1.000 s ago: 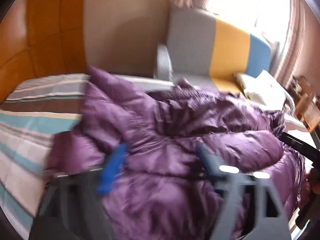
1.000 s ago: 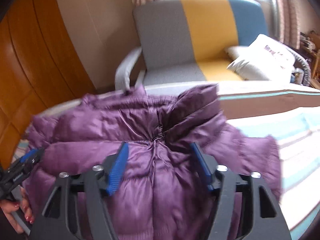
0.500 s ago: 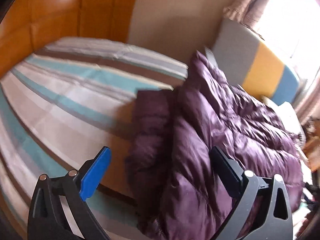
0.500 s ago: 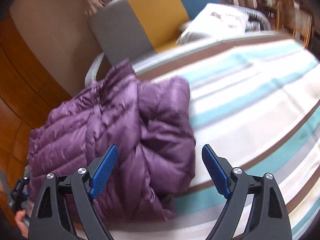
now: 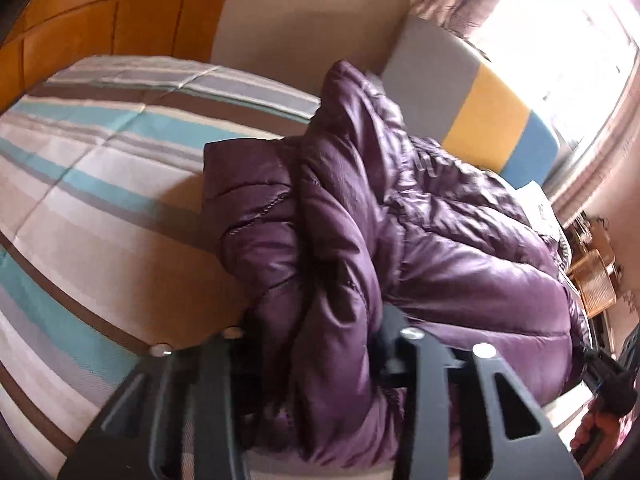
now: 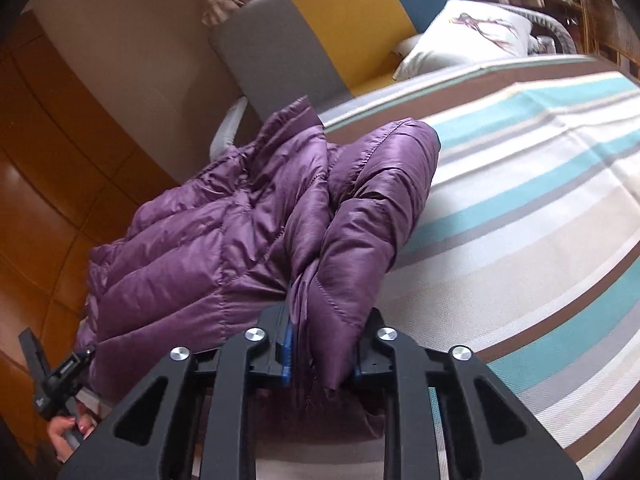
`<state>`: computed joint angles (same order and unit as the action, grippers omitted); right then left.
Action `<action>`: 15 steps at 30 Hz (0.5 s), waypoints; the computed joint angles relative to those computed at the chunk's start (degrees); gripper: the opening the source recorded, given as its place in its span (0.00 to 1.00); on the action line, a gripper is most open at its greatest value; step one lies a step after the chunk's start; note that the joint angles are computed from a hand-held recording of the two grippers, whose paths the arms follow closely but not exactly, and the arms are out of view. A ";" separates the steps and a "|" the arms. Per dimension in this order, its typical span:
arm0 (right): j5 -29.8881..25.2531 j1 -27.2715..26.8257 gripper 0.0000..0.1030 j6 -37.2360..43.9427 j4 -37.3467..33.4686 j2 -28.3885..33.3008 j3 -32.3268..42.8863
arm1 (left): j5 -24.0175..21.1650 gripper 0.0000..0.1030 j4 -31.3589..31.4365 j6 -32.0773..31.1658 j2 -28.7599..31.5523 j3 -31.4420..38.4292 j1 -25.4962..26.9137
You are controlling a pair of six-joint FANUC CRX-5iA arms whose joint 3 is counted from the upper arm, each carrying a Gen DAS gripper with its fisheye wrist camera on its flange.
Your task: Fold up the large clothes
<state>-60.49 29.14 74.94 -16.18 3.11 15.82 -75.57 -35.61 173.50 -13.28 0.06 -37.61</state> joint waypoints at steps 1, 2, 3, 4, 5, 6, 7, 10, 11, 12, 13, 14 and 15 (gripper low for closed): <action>0.02 0.01 0.17 0.36 -0.06 -0.55 -0.09 | -0.11 0.26 -0.02 -0.23 -0.39 0.06 -0.27; -0.16 -0.22 0.17 0.91 -0.42 -1.06 -0.11 | -0.14 0.23 -0.01 -0.47 -0.80 0.12 -0.71; -0.57 -0.75 0.16 1.62 -1.00 -1.61 -0.07 | -0.42 0.22 0.01 -0.85 -1.05 0.37 -1.27; -1.06 -1.23 0.16 2.17 -1.53 -1.91 0.11 | -0.55 0.22 -0.06 -0.91 -1.35 0.33 -1.87; -1.81 -1.75 0.16 2.67 -2.17 -2.32 0.22 | -0.70 0.22 -0.17 -0.70 -1.76 0.18 -2.53; -2.66 -2.57 0.16 3.27 -2.95 -2.41 0.66 | -0.76 0.22 -0.13 -0.51 -2.00 0.15 -3.17; -3.43 -3.45 0.16 3.80 -3.92 -3.35 0.15 | -0.72 0.22 -0.02 -0.30 -2.28 0.03 -3.86; -5.13 -4.87 0.16 4.65 -5.14 -5.44 -1.31 | -1.20 0.22 -0.54 1.19 -2.79 -0.05 -7.76; -5.85 -5.65 0.16 5.15 -5.82 -6.51 -2.16 | -1.31 0.22 -0.72 1.45 -2.80 -0.01 -8.65; -6.19 -6.14 0.16 5.45 -6.28 -7.19 -2.86 | -1.36 0.22 -1.03 2.27 -3.01 -0.18 -10.27; -6.90 -6.77 0.16 5.63 -6.77 -8.10 -3.74 | -1.32 0.22 -1.33 3.14 -3.21 -0.42 -11.61; -7.54 -7.45 0.16 5.82 -7.30 -9.05 -4.56 | -1.22 0.22 -1.45 3.83 -3.32 -0.66 -12.43; -7.91 -7.96 0.16 5.96 -7.77 -9.68 -5.10 | -1.15 0.22 -1.76 5.29 -3.53 -0.98 -13.83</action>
